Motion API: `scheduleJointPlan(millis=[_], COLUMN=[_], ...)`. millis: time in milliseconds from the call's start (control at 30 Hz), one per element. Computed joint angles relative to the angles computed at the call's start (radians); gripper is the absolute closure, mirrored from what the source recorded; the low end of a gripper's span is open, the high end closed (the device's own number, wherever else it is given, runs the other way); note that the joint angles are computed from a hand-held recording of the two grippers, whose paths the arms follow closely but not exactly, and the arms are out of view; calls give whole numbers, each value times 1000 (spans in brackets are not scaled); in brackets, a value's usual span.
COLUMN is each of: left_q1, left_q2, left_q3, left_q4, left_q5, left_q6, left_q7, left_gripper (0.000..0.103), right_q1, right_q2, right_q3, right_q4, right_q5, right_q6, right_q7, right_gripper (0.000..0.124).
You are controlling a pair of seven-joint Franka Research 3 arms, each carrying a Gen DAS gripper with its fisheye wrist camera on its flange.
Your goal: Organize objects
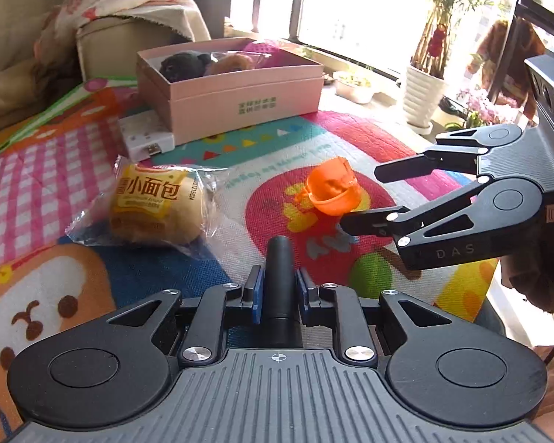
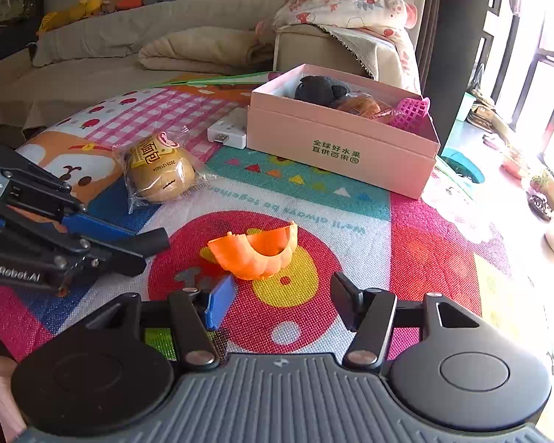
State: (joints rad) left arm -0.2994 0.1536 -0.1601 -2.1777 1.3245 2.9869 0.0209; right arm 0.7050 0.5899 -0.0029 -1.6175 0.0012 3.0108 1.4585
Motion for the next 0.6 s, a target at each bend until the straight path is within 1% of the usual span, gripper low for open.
scheduleJointPlan(millis=[67, 133, 200, 233, 267, 300, 333, 367, 400, 433, 500, 533, 600], left_q1=[-1, 1, 0, -2, -4, -5, -6, -8, -8, -8, -7, -5, 2], left_q2=[3, 3, 1, 1, -1, -1, -2, -3, -3, -3, -2, -3, -2], left_q3=[1, 2, 1, 0, 0, 2, 2, 4, 4, 4, -1, -5, -14], left_q4=[4, 3, 1, 1, 1, 1, 1, 1, 1, 3, 5, 5, 5], left_q5=[-2, -12, -19, -17, -11, 0, 13, 37, 58, 91, 139, 148, 113], left_q6=[-5, -3, -10, -14, -18, -19, -19, -20, -21, -22, -32, -36, -41], left_q7=[-14, -9, 3, 5, 0, -12, -26, -49, -68, -91, -110, -108, -70], left_gripper=[81, 80, 80, 80, 80, 80, 80, 80, 80, 79, 78, 78, 79], right_q1=[-4, -23, -61, -91, -120, -123, -112, -99, -94, -87, -81, -79, -90], right_q2=[8, 12, 23, 33, 48, 64, 77, 86, 90, 87, 66, 52, 20], right_q3=[2, 26, 78, 119, 159, 167, 155, 142, 137, 129, 123, 119, 125], right_q4=[7, 14, 32, 46, 72, 103, 128, 147, 158, 155, 121, 100, 56], right_q5=[8, 22, 48, 68, 92, 112, 123, 129, 130, 129, 129, 128, 136], right_q6=[8, 18, 28, 24, 3, -28, -52, -71, -87, -86, -47, -26, 16], right_q7=[6, -10, -49, -79, -108, -114, -105, -96, -100, -100, -110, -114, -130], right_gripper=[52, 51, 47, 45, 43, 43, 43, 50, 68, 67, 67, 67, 67])
